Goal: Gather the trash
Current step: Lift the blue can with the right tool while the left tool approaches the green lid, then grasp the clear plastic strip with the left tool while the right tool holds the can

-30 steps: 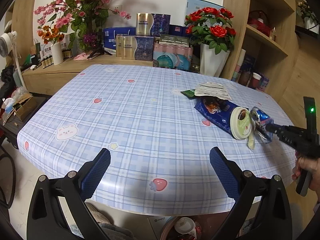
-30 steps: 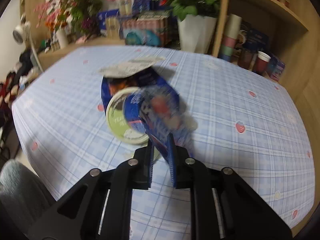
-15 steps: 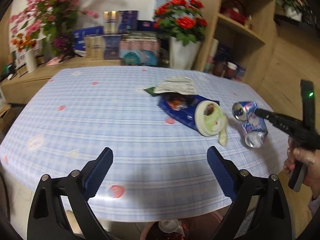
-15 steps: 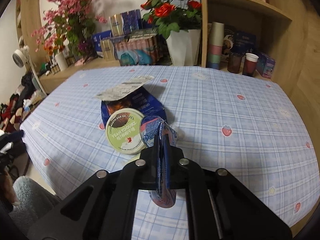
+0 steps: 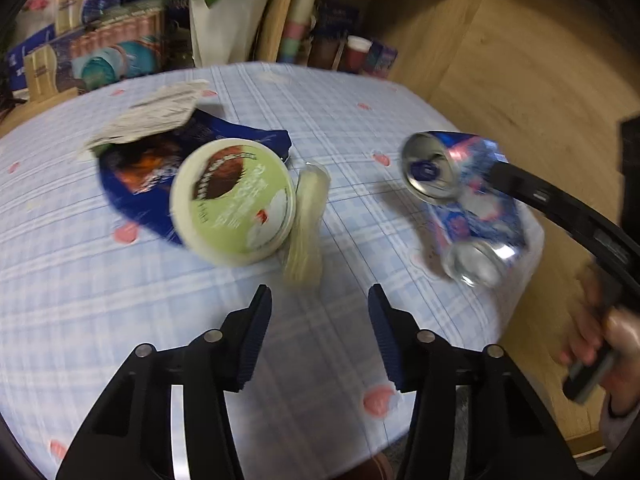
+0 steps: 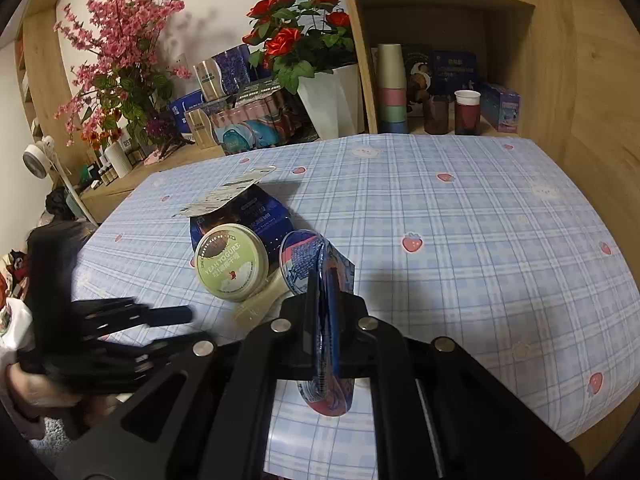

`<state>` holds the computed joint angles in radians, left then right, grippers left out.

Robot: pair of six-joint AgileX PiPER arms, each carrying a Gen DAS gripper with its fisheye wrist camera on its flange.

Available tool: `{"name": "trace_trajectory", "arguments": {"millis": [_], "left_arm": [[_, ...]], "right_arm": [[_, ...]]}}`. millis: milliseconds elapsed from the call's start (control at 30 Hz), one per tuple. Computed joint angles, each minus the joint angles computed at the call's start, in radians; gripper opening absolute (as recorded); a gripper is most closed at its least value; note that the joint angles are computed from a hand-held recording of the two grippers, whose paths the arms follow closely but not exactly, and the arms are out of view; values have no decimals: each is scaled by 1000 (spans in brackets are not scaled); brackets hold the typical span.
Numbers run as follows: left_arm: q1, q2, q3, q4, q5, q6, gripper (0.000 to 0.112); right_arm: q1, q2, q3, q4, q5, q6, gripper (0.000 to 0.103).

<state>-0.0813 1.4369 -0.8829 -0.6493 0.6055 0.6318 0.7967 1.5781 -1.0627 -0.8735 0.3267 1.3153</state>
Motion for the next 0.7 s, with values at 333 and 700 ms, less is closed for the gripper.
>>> {"name": "trace_trajectory", "arguments": {"millis": [333, 700], "left_arm": [[-99, 239, -221, 252, -7, -286, 43], [-80, 127, -101, 131, -31, -149, 11]], "right_arm": [[-25, -68, 81, -23, -33, 71, 8], [21, -114, 114, -77, -2, 165, 8]]}}
